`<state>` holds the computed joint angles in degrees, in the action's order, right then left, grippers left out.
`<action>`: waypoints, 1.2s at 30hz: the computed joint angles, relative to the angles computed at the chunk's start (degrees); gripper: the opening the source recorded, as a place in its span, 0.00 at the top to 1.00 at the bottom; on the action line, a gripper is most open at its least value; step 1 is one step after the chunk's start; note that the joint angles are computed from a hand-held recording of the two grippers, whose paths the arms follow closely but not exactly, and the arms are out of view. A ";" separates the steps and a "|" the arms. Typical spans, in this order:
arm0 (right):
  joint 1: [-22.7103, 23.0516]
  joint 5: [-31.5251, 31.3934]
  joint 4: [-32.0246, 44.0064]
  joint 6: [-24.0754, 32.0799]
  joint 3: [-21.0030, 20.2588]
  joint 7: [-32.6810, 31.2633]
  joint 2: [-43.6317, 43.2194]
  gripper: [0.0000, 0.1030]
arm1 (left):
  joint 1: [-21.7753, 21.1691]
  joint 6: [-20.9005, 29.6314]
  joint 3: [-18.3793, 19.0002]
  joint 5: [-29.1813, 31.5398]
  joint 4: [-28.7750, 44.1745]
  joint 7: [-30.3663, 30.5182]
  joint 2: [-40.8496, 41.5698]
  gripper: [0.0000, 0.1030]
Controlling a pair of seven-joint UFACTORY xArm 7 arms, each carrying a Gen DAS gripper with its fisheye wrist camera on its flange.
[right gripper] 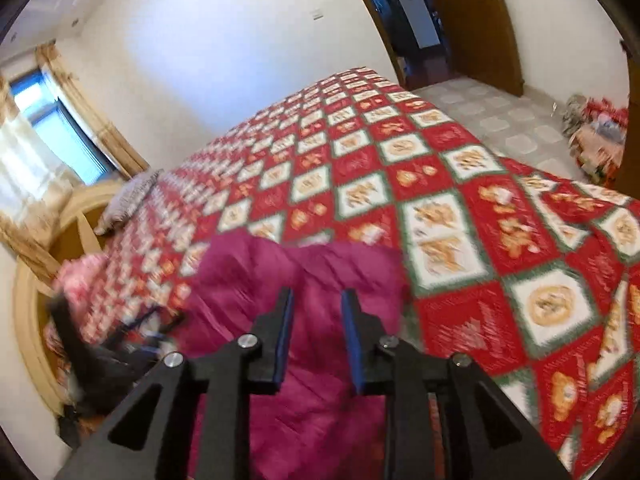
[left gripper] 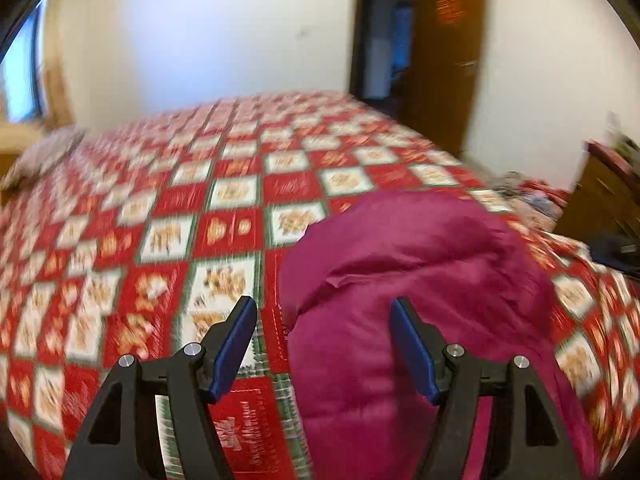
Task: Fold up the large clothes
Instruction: 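Grasp the jacket bundle sides with both grippers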
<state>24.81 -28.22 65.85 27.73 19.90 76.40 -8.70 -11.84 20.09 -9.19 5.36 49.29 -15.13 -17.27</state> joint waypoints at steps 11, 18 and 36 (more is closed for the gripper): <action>9.89 -10.39 12.09 16.96 -6.56 5.48 16.89 0.67 | 2.99 1.37 -5.53 18.20 3.28 -17.52 6.83 0.26; 9.77 -16.33 6.29 9.26 -9.19 12.23 17.03 0.66 | 0.07 2.14 -1.96 16.60 5.69 -19.26 11.37 0.12; 10.65 -20.32 5.88 3.26 -11.98 14.30 19.53 0.65 | -3.43 2.30 1.37 14.33 8.50 -18.60 17.21 0.02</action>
